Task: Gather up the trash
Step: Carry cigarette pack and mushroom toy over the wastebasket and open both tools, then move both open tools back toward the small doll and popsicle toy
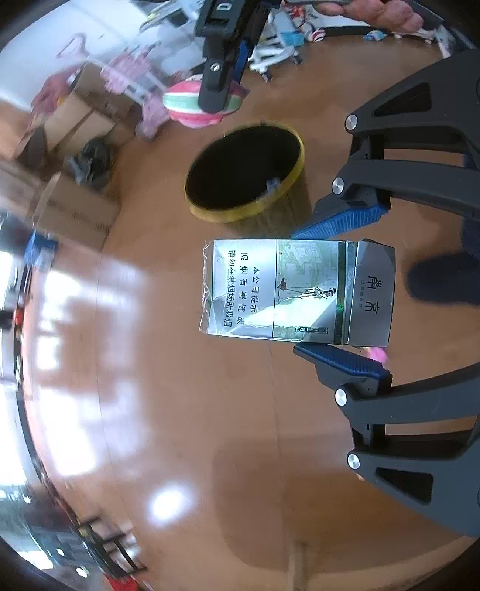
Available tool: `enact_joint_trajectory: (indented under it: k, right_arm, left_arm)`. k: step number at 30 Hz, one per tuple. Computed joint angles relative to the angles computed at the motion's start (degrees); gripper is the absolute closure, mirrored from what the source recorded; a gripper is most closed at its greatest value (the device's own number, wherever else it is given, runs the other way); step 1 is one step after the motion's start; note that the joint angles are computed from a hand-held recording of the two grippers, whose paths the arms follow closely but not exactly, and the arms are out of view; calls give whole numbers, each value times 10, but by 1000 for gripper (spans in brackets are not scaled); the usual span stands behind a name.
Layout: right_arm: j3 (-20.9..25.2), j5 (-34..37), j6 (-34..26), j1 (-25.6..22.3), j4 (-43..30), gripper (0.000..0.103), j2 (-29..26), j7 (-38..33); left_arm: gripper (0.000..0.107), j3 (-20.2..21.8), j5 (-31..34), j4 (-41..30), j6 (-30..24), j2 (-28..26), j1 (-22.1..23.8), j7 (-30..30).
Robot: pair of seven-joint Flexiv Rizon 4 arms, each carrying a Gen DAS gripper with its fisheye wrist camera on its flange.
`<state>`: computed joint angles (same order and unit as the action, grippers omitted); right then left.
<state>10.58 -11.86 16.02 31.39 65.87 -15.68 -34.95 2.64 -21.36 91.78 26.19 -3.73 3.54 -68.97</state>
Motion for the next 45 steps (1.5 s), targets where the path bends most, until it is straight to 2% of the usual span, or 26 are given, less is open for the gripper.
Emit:
enact_joint_trajectory:
  k: [3, 7, 15, 18, 20, 21, 22, 24, 28, 32, 36, 41, 45]
  right_arm:
    - [-12, 6, 0, -30, 32, 43, 25, 11]
    - [-16, 18, 8, -64, 76, 43, 47, 28]
    - [-17, 49, 32, -100, 103, 42, 47, 35]
    - [-18, 50, 41, -104, 104, 40, 47, 40]
    - [-18, 43, 44, -104, 102, 33, 45, 39]
    - [-19, 36, 42, -103, 102, 25, 45, 39]
    - [-18, 28, 42, -101, 105, 22, 48, 46]
    - [-19, 21, 45, -101, 109, 22, 53, 55]
    - [-17, 18, 37, -98, 101, 19, 46, 50]
    - [-11, 23, 27, -82, 65, 17, 24, 37]
    - [0, 24, 3, -44, -5, 17, -23, -2]
    - [8, 16, -45, 35, -131, 13, -104, -58]
    - [8, 29, -51, 99, -205, 13, -157, -60]
  left_arm:
    - [52, -27, -18, -25, 5, -31, -22, -16]
    - [52, -50, -3, -63, 10, -76, -52, -40]
    - [52, -67, 10, -113, 12, -138, -85, -55]
    - [52, -68, 9, -117, 23, -146, -88, -52]
    - [48, -72, -1, -121, 30, -154, -89, -49]
    - [35, -72, 3, -128, 28, -158, -90, -50]
    - [24, -71, 4, -128, 29, -158, -90, -50]
    - [23, -68, 2, -117, 48, -152, -89, -46]
    - [23, -58, 4, -108, 41, -145, -78, -51]
    - [19, -44, -13, -71, 40, -113, -50, -25]
    - [16, -4, -20, 1, 28, -46, -2, 41]
    - [16, 74, 37, 68, -6, 33, 79, 101]
    - [16, 119, 81, 82, -16, 68, 148, 121]
